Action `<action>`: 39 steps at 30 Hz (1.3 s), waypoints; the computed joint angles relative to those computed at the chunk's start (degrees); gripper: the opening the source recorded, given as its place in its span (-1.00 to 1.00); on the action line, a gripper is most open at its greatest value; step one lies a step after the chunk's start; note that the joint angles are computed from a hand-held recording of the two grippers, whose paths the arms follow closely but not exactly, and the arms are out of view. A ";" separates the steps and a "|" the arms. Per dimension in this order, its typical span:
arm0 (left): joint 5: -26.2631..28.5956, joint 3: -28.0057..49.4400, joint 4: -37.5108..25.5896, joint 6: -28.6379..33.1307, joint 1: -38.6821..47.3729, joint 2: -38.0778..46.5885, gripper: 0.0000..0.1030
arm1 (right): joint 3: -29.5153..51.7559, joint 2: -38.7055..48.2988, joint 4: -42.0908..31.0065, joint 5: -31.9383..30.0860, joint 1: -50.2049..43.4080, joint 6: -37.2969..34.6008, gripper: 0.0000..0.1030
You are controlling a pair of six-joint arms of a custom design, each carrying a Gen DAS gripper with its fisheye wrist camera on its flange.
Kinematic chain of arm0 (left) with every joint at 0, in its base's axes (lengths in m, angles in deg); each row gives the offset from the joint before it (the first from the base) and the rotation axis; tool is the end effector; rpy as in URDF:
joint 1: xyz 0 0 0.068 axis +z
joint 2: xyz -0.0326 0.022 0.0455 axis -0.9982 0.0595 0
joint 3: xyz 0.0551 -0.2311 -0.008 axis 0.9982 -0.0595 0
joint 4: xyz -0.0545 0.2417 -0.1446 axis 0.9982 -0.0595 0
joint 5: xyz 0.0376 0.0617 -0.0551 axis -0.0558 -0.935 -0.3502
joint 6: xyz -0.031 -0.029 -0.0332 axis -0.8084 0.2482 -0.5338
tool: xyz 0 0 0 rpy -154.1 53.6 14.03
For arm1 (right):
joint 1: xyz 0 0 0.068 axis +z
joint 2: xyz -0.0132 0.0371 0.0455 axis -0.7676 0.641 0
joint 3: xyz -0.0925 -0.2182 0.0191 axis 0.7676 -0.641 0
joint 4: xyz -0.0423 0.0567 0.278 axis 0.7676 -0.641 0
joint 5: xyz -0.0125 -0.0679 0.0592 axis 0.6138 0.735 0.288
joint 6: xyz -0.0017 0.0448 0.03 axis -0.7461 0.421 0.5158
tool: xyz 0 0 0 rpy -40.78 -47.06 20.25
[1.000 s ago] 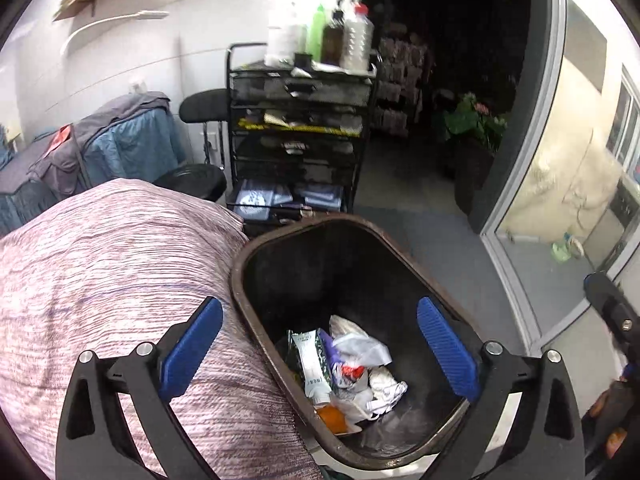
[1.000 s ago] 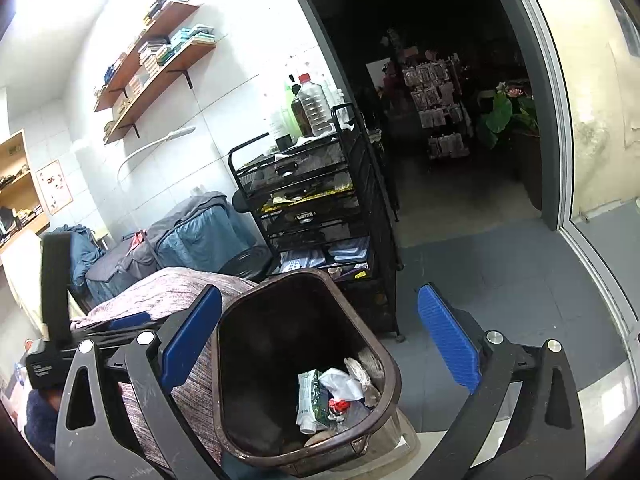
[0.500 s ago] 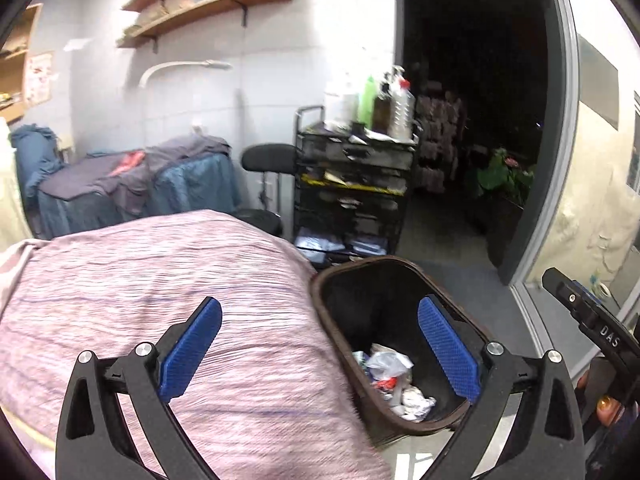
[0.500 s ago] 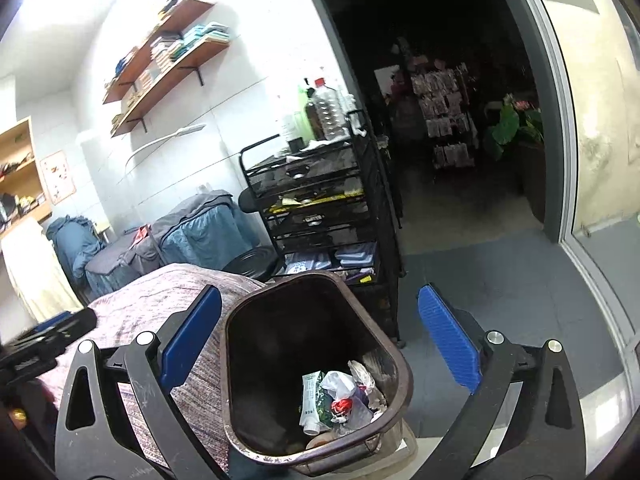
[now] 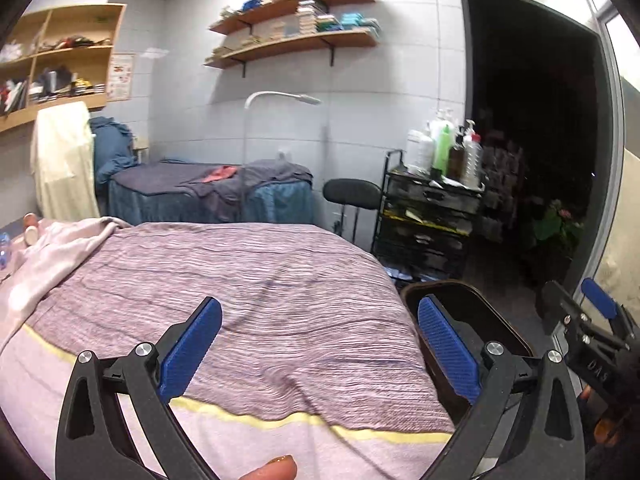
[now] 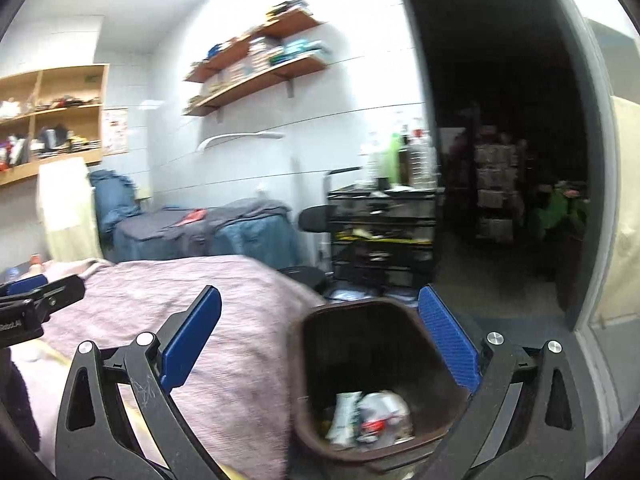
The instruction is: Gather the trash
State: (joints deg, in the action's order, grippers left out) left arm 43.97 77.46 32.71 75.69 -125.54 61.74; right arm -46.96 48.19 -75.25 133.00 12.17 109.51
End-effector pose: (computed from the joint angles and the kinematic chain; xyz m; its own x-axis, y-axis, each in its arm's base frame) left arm 0.2184 -0.1676 0.1962 -0.3406 0.1066 -0.9342 0.4328 0.8998 -0.0551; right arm 0.1213 0.1568 0.1797 -0.1588 0.2020 -0.9664 0.3857 0.9138 0.1276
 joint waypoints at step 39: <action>-6.40 -19.07 -13.54 -1.60 8.16 -38.60 0.88 | 10.20 16.62 16.73 -4.47 10.24 -11.77 0.89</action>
State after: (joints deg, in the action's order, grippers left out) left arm 37.57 58.38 19.17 74.10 -117.38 23.13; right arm -36.75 64.82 -58.53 128.53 22.40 97.74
